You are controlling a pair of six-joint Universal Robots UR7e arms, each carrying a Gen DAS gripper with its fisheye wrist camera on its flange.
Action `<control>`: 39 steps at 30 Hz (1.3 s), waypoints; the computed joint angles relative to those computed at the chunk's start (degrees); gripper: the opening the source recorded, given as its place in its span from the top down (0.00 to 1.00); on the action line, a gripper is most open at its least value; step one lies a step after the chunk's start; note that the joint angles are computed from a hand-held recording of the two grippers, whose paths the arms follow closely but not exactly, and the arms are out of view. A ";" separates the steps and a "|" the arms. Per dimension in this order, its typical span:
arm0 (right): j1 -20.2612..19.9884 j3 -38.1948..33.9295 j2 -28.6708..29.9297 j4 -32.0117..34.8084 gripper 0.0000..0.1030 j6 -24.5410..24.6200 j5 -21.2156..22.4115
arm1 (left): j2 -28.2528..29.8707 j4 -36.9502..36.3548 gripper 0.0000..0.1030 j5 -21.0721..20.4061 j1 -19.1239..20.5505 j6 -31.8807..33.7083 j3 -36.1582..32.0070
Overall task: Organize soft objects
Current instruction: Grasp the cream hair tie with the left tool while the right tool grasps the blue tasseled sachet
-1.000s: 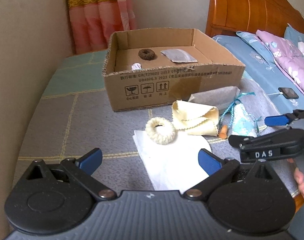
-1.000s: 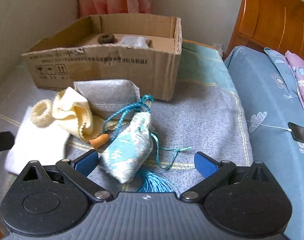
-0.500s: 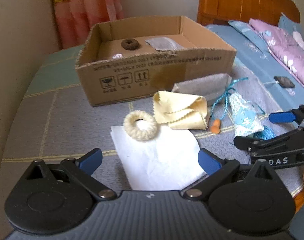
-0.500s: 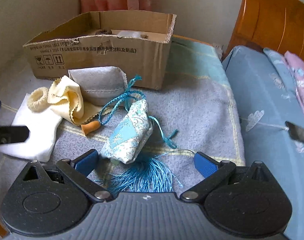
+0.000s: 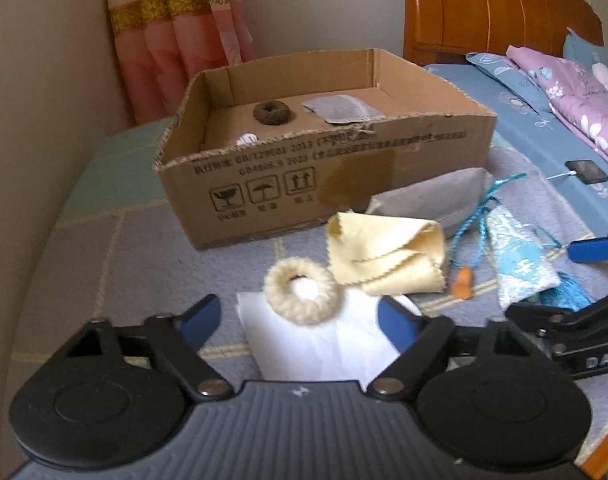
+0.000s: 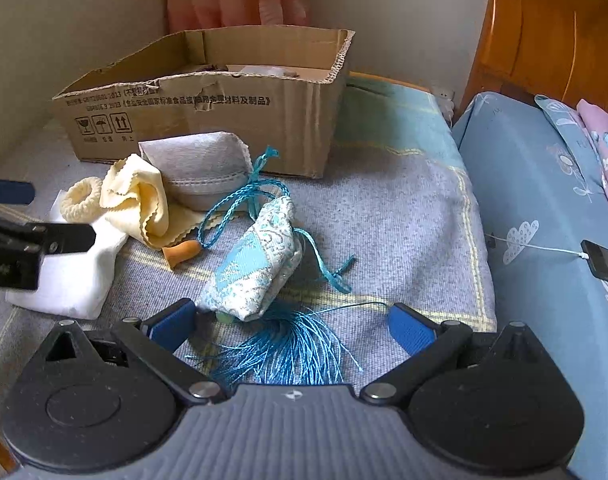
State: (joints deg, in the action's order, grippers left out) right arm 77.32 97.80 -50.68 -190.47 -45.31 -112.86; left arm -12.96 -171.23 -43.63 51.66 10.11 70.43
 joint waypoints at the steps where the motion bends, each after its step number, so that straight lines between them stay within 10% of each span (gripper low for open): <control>1: -0.02 0.00 -0.04 0.09 0.00 -0.05 0.11 | 0.10 0.01 0.30 0.04 0.10 0.31 -0.26; 21: -0.28 0.42 -0.18 -0.59 0.00 -0.73 1.04 | 0.70 1.91 0.68 -4.79 1.90 -0.46 -2.98; 39: 1.11 2.25 -0.91 -2.85 0.20 -6.00 7.51 | -1.13 2.70 0.68 -6.62 1.73 -1.67 -0.91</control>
State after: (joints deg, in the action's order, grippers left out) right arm 78.42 100.05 -51.60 -193.32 -51.31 -105.35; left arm -14.09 -168.53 -50.25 53.39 8.44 69.52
